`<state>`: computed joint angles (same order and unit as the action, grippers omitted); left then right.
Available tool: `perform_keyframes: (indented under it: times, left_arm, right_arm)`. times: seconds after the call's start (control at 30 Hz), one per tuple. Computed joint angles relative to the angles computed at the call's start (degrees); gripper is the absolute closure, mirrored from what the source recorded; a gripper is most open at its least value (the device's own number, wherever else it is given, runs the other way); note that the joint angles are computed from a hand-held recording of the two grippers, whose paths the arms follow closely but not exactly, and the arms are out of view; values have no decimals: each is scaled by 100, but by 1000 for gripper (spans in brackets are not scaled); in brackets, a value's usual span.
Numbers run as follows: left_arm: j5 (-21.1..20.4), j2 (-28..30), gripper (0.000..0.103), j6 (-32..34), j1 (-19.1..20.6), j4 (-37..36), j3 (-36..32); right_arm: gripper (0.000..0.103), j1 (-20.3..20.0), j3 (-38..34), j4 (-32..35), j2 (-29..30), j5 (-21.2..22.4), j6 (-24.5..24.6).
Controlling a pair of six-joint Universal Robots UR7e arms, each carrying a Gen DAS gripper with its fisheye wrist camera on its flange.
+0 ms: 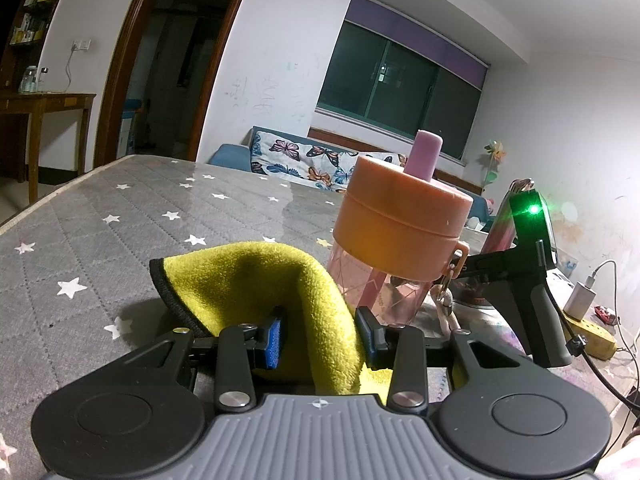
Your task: Clean container
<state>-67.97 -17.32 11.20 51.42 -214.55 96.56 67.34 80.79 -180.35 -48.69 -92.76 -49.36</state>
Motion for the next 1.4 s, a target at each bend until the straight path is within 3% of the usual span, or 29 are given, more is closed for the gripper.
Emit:
perform_keyframes:
  times: [0.57, 1.07, 1.4]
  left_arm:
    - [-123, -164, 62, 128, 152, 105, 54]
    - [77, -226, 62, 58, 58, 334, 29]
    - [-105, -224, 62, 78, 153, 317, -8]
  right_arm:
    - [0, 6, 15, -12, -2, -5, 2]
    - [0, 7, 8, -9, 2, -5, 2]
    - [0, 7, 11, -11, 1, -5, 2]
